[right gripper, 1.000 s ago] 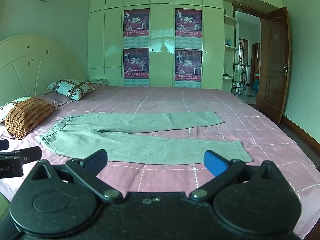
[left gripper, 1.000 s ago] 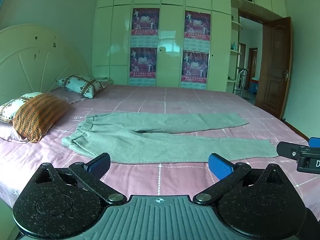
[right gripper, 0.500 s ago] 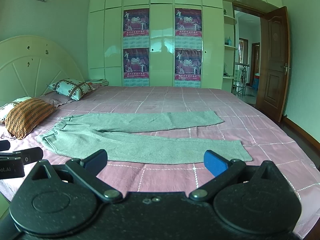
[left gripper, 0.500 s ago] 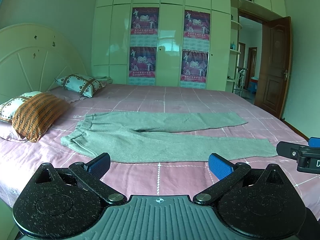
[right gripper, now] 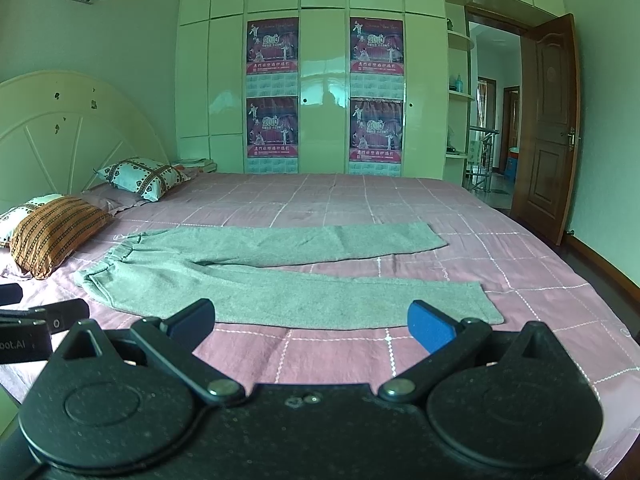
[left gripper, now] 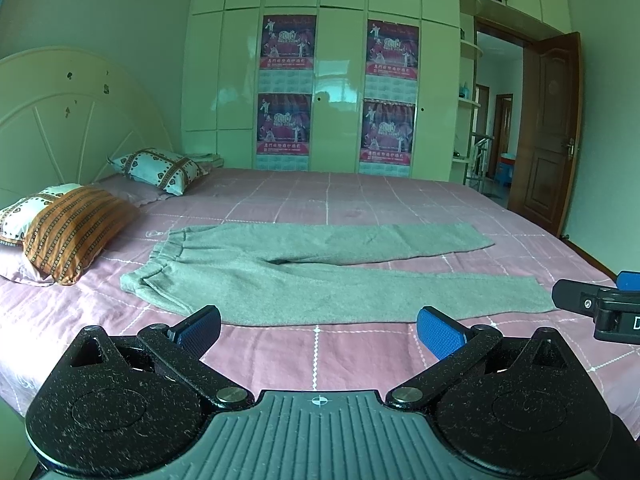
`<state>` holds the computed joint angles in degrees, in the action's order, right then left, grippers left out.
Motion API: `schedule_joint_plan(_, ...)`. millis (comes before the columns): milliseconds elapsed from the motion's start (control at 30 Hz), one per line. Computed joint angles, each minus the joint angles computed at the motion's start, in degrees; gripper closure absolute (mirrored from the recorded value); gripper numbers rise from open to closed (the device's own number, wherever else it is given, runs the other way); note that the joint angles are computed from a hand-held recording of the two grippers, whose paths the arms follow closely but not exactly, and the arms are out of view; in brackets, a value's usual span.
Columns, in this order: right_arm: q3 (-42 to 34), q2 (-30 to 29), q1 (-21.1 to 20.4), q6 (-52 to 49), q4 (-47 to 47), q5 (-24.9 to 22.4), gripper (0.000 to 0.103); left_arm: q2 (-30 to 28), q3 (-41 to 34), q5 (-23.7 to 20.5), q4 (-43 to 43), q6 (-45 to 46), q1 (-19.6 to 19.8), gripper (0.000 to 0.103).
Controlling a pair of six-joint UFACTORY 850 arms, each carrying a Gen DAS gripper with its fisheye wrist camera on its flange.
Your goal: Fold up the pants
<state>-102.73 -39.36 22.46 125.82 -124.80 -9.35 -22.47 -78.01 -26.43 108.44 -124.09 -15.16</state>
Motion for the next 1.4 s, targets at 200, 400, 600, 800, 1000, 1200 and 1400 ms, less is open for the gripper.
schedule_joint_plan(200, 0.19, 0.15, 0.05, -0.09, 0.06, -0.31, 0.006, -0.20, -0.07, 0.04, 0.26, -0.11, 0.01, 0.000)
schedule_joint_plan(400, 0.17, 0.13, 0.07, -0.33, 0.25, -0.24, 0.006, -0.31, -0.14, -0.28, 0.30, -0.20, -0.15, 0.000)
schedule_joint_plan(600, 0.13, 0.21, 0.12, -1.20, 1.03, -0.10, 0.006, -0.31, -0.20, -0.13, 0.33, -0.16, -0.07, 0.000)
schedule_joint_plan(800, 0.18, 0.24, 0.20, -1.85, 1.69, -0.37, 0.006, -0.56, -0.45, -0.20, 0.54, -0.26, -0.05, 0.000)
schedule_joint_plan(1000, 0.14, 0.25, 0.17, -1.23, 1.09, -0.26, 0.006, -0.29, -0.03, -0.28, 1.02, -0.75, -0.10, 0.000)
schedule_joint_plan(1200, 0.05, 0.28, 0.22, -2.08, 2.02, -0.23, 0.006, -0.26, 0.04, -0.46, 1.22, -0.98, -0.18, 0.000)
schedule_joint_plan(1400, 0.12, 0.30, 0.19, -1.31, 1.35, -0.13, 0.006, -0.30, -0.05, -0.19, 1.30, -1.00, -0.05, 0.000)
